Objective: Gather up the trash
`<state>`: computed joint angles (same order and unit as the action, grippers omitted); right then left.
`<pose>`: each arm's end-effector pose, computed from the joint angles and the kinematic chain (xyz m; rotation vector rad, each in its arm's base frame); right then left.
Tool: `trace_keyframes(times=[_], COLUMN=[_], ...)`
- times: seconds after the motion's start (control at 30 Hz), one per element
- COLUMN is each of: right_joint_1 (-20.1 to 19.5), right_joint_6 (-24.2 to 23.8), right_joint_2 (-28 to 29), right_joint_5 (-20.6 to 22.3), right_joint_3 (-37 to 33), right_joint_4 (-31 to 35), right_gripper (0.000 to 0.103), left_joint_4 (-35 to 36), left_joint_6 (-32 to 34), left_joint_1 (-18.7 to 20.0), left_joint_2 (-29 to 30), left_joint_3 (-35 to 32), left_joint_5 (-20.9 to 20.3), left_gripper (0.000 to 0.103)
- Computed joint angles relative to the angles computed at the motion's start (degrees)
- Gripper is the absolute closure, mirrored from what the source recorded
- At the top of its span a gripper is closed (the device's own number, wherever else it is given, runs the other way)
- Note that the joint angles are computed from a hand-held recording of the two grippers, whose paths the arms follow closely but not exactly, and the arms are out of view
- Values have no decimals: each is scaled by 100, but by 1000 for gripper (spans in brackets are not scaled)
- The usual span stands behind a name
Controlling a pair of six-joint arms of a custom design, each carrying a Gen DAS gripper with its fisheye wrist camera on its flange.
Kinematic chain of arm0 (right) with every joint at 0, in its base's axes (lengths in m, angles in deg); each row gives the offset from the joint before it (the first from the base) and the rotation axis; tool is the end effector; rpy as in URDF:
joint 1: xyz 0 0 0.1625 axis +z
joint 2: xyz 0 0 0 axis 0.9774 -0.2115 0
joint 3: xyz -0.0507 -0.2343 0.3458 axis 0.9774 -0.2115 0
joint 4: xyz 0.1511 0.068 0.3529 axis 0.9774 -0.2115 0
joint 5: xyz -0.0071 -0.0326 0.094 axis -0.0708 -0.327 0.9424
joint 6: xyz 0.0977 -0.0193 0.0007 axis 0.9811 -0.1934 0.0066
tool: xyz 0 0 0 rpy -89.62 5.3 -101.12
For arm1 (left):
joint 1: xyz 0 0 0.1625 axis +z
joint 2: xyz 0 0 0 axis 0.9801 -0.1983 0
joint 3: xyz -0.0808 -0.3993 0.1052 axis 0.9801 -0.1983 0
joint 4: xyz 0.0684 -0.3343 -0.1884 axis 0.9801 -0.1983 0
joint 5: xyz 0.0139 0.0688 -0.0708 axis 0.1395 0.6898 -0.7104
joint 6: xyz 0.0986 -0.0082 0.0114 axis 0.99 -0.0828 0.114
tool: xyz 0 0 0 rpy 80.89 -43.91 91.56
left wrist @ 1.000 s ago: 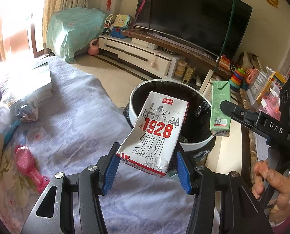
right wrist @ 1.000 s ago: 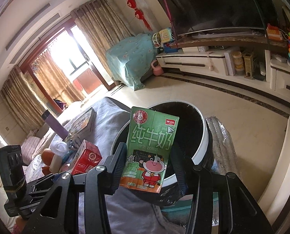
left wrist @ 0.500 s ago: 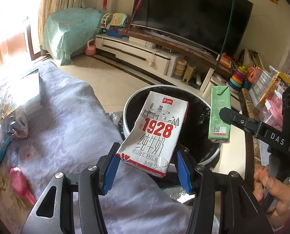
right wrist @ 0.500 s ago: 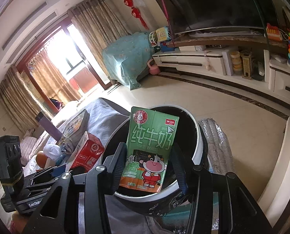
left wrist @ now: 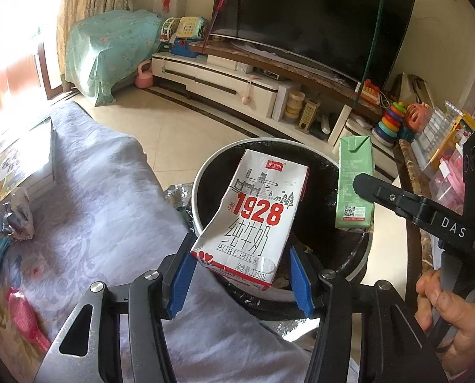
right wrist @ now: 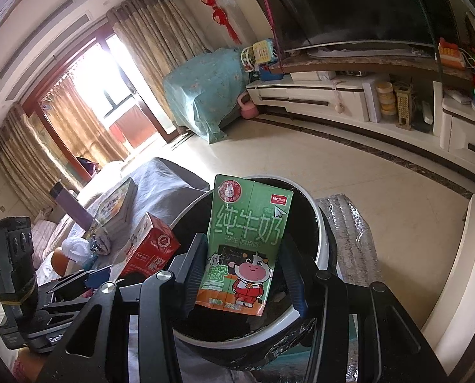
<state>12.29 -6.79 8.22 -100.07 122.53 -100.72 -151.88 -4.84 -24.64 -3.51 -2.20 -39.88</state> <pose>0.1188 -0.7579 0.3045 0.4199 -2.6796 0.9430 -0.3418 -0.8059 0.1054 0.4895 2.4537 -0.7972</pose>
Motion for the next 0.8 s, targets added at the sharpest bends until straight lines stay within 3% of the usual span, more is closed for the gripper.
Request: trace_keyframes(times=[0.53, 0.63, 0.7, 0.77, 0.8], right_joint_1=[-18, -33, -43, -44, -47], right_joint_6=[33, 46, 96, 131, 148], right_joint_2=[139, 129, 136, 120, 99], right_joint_5=[-79, -34, -11, -19, 17], right_joint_3=[-265, -278, -319, -291, -256], right_joint_4=[238, 323, 388, 360, 337], right_gripper=[56, 53, 51, 35, 33], left_joint_4=[366, 392, 356, 148, 48], left_joint_6=[-12, -65, -118, -134, -154], left_joint_1=[65, 62, 56, 43, 37], left_joint_2=[374, 373, 322, 187, 93], left_joint_3=[-697, -697, -600, -320, -142], left_joint_5=[-51, -39, -15, 1, -14], left_gripper=[50, 46, 37, 35, 35])
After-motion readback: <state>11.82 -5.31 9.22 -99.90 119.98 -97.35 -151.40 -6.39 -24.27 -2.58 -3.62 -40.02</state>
